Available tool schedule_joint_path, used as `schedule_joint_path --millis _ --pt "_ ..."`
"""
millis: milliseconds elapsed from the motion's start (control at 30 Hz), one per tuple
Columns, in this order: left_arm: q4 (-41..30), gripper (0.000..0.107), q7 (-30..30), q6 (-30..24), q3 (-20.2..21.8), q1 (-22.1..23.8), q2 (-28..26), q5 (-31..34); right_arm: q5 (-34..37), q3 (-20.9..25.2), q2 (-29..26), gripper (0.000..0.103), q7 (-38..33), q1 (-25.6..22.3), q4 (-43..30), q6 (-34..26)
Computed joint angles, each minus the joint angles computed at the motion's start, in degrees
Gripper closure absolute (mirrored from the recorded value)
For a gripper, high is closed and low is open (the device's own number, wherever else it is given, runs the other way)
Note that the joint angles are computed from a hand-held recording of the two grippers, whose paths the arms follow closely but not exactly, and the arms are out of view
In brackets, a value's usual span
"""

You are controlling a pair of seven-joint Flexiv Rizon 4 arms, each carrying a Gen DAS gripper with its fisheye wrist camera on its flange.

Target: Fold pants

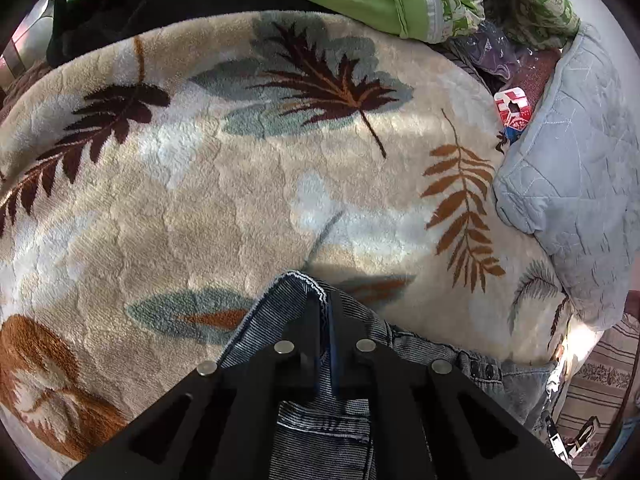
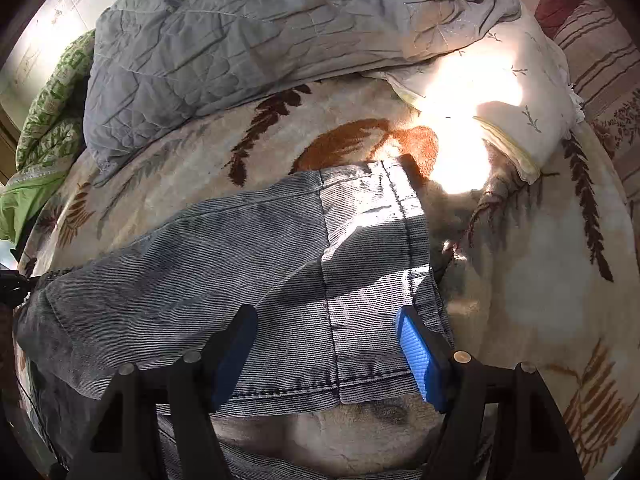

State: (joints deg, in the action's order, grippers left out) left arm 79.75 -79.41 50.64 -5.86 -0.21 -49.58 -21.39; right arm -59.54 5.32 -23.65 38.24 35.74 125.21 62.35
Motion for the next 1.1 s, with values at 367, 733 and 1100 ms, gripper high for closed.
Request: schedule_joint_path --millis 367,733,1100 --pt "1.4 0.103 2.2 8.7 0.8 -0.9 -1.2 1.2 4.8 -0.1 -1.8 0.028 -3.6 0.2 -0.8 0.8" --pt "1.5 0.066 6.1 6.6 -3.3 2.1 -1.0 -3.6 -3.8 -3.3 0.8 0.027 2.7 -8.0 0.8 7.0" --pt "-1.2 0.086 3.3 6.5 1.4 -1.8 -2.0 1.0 11.5 -1.9 -5.3 0.065 -15.6 -8.6 -5.2 3.9"
